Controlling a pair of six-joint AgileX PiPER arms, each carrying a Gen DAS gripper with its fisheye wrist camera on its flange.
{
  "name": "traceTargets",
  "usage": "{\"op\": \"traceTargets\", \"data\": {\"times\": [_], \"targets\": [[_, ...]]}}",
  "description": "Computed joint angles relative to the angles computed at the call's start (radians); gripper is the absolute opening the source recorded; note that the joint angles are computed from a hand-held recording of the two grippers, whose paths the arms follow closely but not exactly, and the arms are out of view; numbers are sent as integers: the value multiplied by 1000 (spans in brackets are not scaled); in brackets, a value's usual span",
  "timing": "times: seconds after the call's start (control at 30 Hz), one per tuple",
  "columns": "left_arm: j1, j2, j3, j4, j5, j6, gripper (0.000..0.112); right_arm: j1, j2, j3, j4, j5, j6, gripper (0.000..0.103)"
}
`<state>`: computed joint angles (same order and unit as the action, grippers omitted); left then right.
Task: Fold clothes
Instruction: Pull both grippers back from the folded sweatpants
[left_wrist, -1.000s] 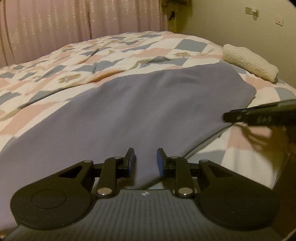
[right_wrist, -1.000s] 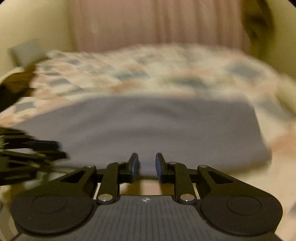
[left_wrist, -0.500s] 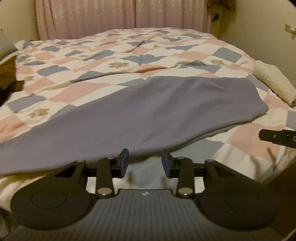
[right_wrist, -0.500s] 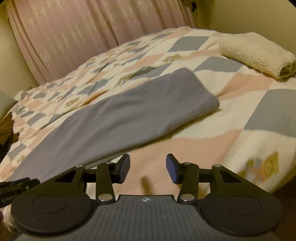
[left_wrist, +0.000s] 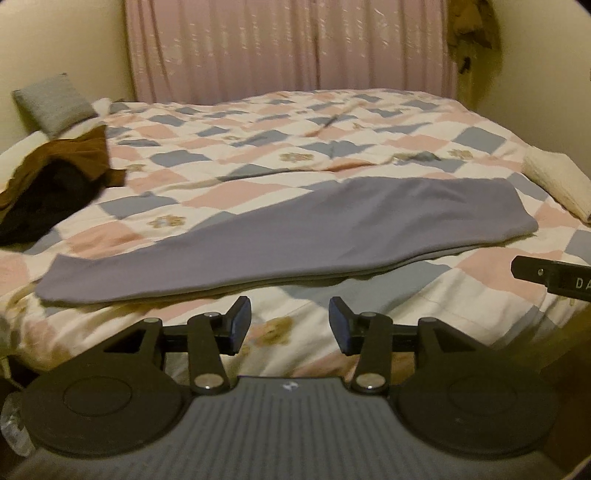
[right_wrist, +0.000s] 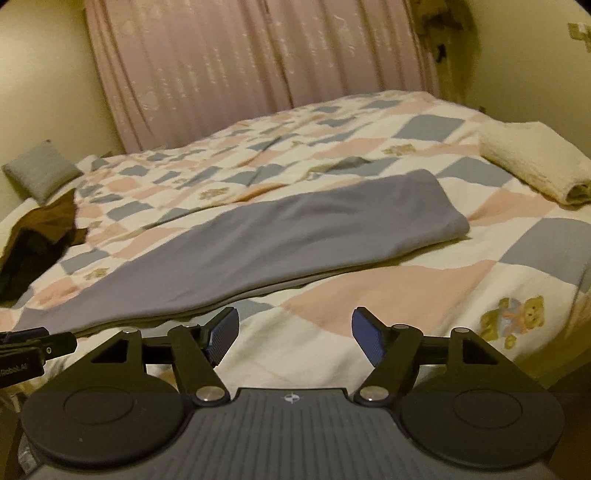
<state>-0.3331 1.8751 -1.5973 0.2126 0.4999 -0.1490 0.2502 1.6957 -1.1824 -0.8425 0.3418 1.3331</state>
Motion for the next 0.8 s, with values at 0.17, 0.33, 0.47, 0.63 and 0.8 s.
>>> {"op": "traceTargets", "data": {"times": [0.17, 0.33, 0.47, 0.63, 0.8], "targets": [[17, -83, 105, 81, -38, -112, 48, 25, -12, -4, 22, -22, -46, 75], [53, -132, 176, 64, -70, -121, 48, 68, 4, -57, 78, 42, -130, 79], [88, -134, 186, -16, -81, -41, 48, 102, 7, -77, 53, 80, -110, 81], [168, -87, 164, -324, -103, 223, 48, 123, 15, -83, 18, 94, -61, 82], [308, 17, 95, -748, -53, 542, 48, 123, 75, -135, 71, 106, -123, 83]]}}
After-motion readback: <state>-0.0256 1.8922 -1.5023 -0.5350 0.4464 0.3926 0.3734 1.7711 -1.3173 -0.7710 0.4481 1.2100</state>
